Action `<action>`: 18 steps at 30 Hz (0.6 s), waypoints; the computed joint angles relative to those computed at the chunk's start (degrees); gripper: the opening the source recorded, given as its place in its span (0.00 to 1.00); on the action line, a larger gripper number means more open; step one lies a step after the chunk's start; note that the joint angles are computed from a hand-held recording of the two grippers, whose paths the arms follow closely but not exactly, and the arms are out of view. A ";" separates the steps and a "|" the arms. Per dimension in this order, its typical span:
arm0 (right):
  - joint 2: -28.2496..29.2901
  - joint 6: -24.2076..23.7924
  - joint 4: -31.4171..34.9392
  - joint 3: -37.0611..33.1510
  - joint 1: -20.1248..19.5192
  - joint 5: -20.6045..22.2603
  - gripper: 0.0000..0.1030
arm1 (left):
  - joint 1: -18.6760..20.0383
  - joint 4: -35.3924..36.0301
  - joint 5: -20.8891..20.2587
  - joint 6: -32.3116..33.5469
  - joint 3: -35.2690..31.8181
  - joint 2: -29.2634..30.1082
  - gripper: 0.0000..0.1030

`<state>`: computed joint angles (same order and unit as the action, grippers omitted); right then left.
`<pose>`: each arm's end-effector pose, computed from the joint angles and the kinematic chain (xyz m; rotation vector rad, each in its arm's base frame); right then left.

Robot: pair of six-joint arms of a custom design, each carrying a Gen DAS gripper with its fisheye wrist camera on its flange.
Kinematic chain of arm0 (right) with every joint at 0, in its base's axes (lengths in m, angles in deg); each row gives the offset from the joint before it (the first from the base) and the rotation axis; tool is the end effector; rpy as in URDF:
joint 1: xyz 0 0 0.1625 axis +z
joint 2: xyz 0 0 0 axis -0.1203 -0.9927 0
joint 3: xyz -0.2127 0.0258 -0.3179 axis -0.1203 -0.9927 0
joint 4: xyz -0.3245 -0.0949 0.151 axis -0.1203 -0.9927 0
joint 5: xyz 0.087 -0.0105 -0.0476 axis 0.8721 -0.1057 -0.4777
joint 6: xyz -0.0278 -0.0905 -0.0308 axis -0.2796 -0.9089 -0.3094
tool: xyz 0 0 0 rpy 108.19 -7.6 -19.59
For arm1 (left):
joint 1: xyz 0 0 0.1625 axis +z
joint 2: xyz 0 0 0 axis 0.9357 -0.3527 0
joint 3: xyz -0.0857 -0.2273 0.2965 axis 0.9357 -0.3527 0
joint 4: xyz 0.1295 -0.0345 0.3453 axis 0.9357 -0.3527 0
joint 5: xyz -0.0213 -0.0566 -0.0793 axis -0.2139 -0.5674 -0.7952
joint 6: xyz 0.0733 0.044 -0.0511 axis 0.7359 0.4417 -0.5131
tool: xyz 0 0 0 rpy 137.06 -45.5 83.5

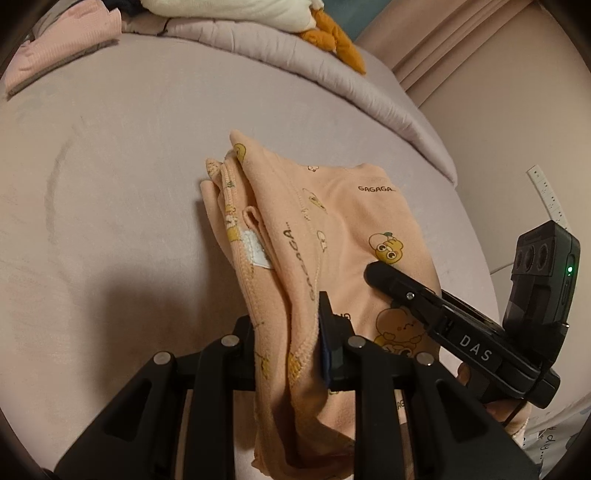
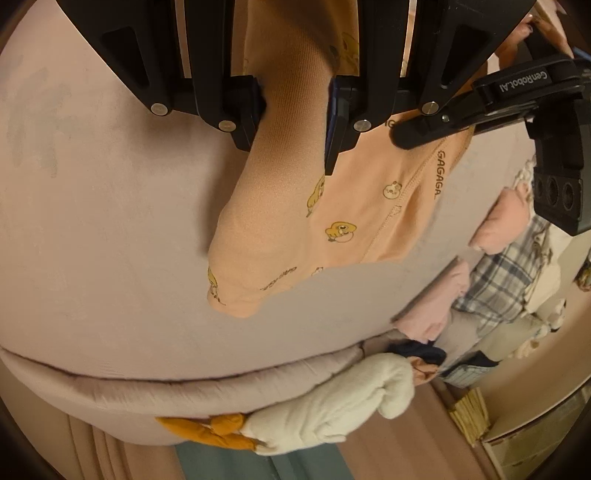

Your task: Fold small clothes

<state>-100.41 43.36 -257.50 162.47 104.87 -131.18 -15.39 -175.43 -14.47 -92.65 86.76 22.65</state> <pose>0.1927 -0.6692 0.2291 0.1833 -2.5969 1.0463 -0.3310 -0.7330 0.1712 0.4973 2.8765 -0.5027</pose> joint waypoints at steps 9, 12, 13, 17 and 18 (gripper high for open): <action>-0.28 2.61 0.02 0.46 0.54 -5.42 0.49 | -0.45 0.46 3.08 1.36 0.42 -0.60 0.55; -1.59 1.10 -3.61 2.20 2.02 -7.50 0.64 | -1.47 -3.81 4.55 1.78 3.95 -3.44 0.72; -2.03 0.03 -5.28 2.98 2.36 -7.86 0.70 | -1.54 -5.10 3.85 1.94 5.38 -4.55 0.75; -3.53 -4.09 -13.36 5.92 4.76 -10.74 0.90 | -2.40 -10.09 1.09 2.01 10.52 -9.40 0.91; -3.78 -4.83 -14.56 6.38 5.21 -11.07 0.90 | -2.93 -12.34 1.65 2.72 12.54 -10.84 0.93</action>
